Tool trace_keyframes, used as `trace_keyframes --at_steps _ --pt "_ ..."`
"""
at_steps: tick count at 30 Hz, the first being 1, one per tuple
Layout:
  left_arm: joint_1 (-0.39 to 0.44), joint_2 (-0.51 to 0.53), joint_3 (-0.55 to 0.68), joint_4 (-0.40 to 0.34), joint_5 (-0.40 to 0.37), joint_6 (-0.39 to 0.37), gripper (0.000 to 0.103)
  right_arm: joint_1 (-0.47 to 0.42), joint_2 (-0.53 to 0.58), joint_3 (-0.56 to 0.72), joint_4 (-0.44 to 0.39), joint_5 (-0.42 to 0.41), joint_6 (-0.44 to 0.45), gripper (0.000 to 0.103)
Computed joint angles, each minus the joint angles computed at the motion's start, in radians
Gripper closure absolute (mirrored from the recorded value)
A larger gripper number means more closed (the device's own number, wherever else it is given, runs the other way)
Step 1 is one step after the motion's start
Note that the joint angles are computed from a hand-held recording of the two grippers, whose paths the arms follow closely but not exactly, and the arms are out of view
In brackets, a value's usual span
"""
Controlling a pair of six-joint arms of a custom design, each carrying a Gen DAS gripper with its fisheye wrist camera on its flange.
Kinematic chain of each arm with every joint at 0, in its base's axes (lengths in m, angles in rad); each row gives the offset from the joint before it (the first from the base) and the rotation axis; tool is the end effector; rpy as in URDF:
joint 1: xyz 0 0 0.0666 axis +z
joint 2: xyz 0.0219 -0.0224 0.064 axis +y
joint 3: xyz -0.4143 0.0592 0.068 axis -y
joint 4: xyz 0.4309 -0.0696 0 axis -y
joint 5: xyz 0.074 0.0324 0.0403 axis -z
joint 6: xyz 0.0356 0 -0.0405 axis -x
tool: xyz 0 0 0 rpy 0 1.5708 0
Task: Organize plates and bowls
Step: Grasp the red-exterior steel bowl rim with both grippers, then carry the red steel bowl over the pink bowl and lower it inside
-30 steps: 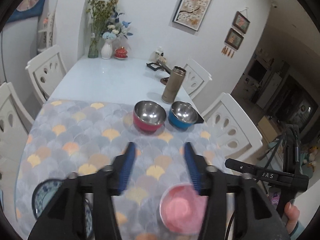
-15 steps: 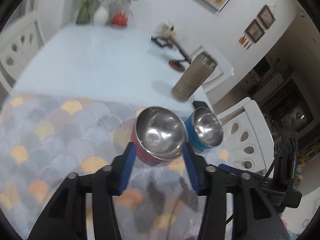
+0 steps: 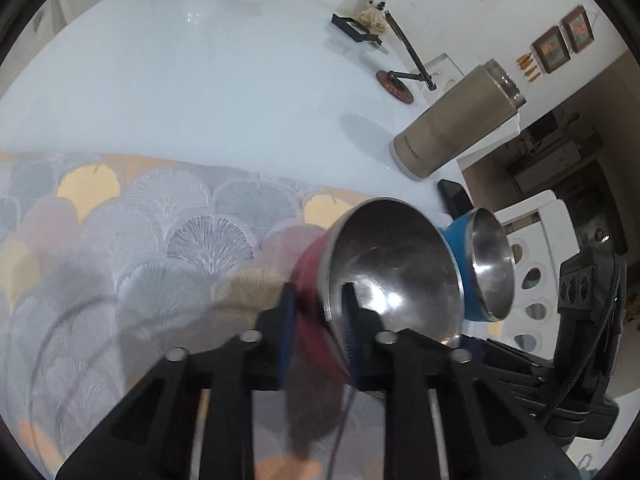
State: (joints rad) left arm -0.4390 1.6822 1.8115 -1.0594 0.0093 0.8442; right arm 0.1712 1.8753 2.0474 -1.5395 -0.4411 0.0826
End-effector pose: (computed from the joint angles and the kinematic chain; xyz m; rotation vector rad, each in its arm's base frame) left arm 0.5683 -0.2677 0.5023 -0.5162 2.5326 -0.5228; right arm 0.6447 0.1265 0.4752 -0.4310 2.8560 0.6598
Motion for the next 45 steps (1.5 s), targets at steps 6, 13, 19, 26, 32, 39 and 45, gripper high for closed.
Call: trace_keyframes --at_steps 6,13,19,26,32,39,45 --pt "0.009 -0.006 -0.018 0.032 0.015 -0.014 0.089 0.007 -0.003 -0.021 0.031 0.029 -0.019 0.063" --pt "0.010 -0.008 -0.026 0.033 0.019 -0.009 0.089 0.024 -0.016 -0.033 0.051 0.060 0.000 0.072" --pt "-0.006 -0.025 -0.030 0.024 0.003 -0.008 0.089 0.020 -0.030 -0.035 0.039 0.062 0.017 0.072" --pt "-0.040 -0.076 -0.035 0.022 -0.051 0.012 0.089 0.016 -0.094 -0.055 0.026 0.059 0.055 0.072" --pt "-0.095 -0.145 -0.045 0.015 -0.133 0.032 0.089 0.006 -0.189 -0.110 0.034 0.029 0.071 0.072" --pt "-0.200 -0.226 -0.072 -0.012 -0.249 0.091 0.089 -0.017 -0.335 -0.205 0.022 -0.009 0.080 0.072" --pt "-0.325 -0.266 -0.088 -0.044 -0.340 0.169 0.089 -0.062 -0.468 -0.306 -0.014 -0.013 0.120 0.072"
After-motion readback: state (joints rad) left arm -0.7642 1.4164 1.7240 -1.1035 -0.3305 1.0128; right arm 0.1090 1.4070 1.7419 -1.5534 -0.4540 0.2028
